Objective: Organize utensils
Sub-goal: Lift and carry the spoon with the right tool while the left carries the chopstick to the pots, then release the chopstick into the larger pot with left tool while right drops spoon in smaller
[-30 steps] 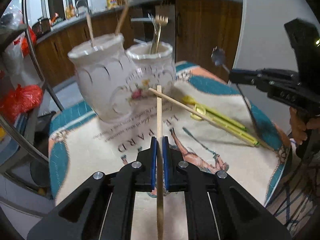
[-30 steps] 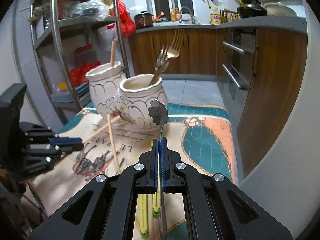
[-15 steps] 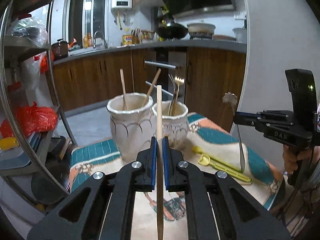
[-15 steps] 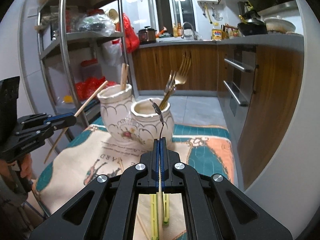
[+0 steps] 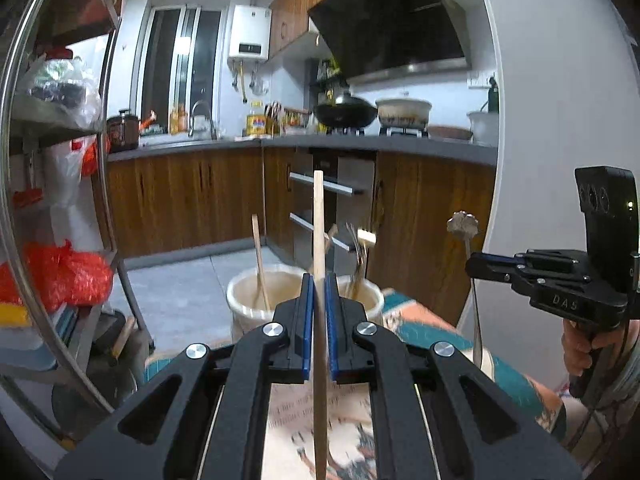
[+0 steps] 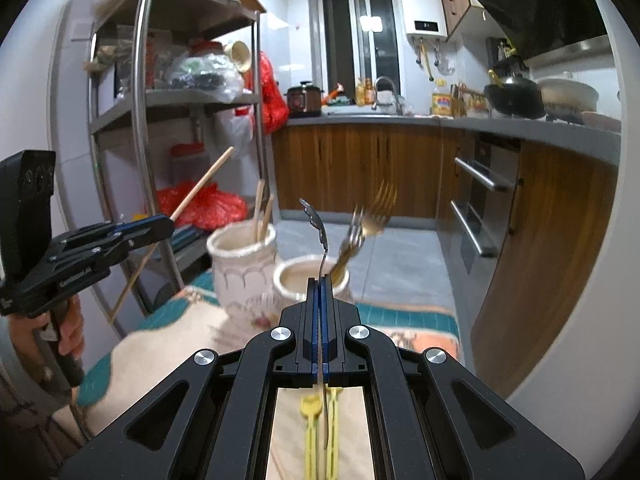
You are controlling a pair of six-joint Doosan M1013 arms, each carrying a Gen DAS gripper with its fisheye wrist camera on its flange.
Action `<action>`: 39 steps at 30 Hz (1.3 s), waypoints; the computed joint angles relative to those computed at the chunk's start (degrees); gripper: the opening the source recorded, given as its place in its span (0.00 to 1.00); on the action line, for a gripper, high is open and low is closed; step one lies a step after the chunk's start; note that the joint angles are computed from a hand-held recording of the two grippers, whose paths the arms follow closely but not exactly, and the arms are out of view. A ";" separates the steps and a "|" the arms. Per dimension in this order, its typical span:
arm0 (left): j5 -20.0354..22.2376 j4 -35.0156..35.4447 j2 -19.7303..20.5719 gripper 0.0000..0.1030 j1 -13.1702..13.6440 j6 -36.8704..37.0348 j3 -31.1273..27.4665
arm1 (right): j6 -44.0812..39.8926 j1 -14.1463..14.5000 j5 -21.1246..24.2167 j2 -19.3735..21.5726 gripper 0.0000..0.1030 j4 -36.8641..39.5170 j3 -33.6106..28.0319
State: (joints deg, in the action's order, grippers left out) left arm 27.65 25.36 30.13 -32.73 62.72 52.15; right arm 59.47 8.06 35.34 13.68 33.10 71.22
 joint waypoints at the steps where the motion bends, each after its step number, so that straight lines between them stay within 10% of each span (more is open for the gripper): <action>1: -0.12 -1.31 0.60 0.06 0.37 0.84 -1.27 | 0.09 -0.05 -0.06 0.47 0.02 0.65 -0.83; 13: -3.02 -11.43 8.93 0.06 4.12 2.45 -15.80 | 2.35 0.86 -1.68 7.89 0.02 2.07 -12.07; 20: -2.21 -2.55 13.07 0.06 4.15 -5.76 -21.60 | 5.03 1.12 -3.36 10.24 0.02 1.49 -14.53; 26: -1.94 8.44 14.14 0.06 3.66 -15.33 -21.04 | 3.00 1.31 -6.12 11.18 0.02 5.16 -14.38; 39: -4.65 7.43 9.94 0.06 4.04 -17.81 -10.96 | 3.67 1.73 -1.40 12.55 0.02 3.77 -14.00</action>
State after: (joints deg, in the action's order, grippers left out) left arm 23.00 32.79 40.08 -28.69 44.91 41.20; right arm 63.13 9.79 33.94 26.23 36.87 57.22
